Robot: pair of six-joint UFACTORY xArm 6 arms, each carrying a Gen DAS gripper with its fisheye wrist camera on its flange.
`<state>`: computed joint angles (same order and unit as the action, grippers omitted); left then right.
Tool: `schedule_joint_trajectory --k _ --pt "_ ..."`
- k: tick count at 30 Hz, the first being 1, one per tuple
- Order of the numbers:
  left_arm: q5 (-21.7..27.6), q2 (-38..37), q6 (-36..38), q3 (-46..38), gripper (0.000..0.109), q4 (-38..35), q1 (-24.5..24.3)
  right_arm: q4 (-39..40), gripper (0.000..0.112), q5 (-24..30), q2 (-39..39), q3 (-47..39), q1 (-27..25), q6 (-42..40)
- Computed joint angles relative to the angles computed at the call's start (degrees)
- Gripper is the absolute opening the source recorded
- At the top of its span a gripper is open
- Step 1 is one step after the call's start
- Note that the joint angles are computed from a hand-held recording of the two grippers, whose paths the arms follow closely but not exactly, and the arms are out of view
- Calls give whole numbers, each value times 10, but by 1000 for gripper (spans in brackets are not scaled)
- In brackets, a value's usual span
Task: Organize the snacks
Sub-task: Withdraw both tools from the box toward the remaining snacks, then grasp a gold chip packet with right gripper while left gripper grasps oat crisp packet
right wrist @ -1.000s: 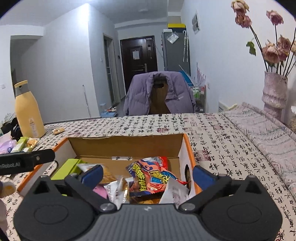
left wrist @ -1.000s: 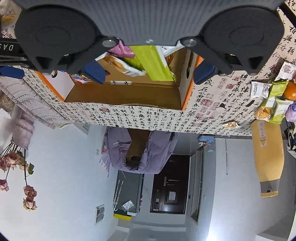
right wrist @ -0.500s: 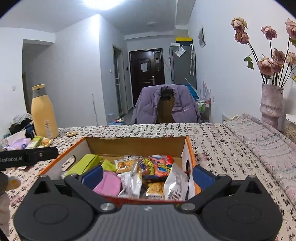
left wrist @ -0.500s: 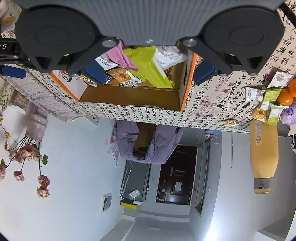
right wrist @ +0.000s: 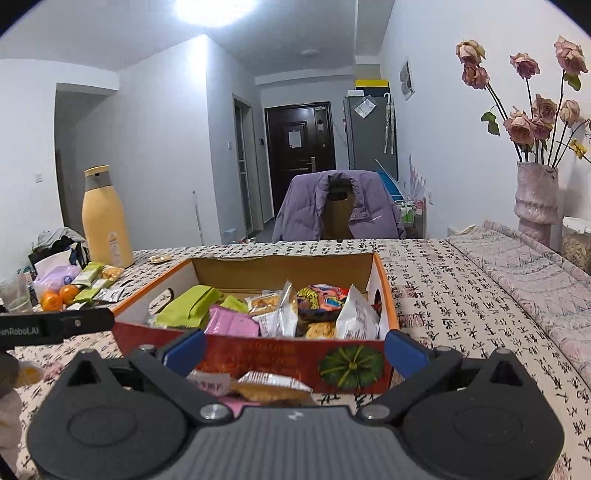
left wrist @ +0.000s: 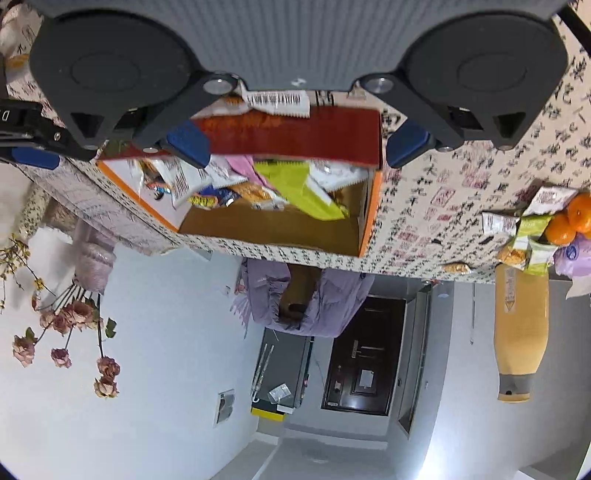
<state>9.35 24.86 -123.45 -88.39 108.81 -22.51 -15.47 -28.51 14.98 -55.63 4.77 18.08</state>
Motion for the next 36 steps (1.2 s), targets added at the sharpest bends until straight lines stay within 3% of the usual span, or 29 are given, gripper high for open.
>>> schedule_joint_trajectory --k 10,21,26,36 --pt "-2 -15 -47 47 103 42 -4 66 103 -38 -11 66 28 -87" --pt "10 -1 -16 58 103 10 -4 118 103 -19 -6 77 43 -103" --pt "25 -7 -61 65 103 48 -10 148 103 -14 -1 62 53 -132" --pt "43 -9 -46 70 103 46 -19 178 103 14 10 37 65 -154"
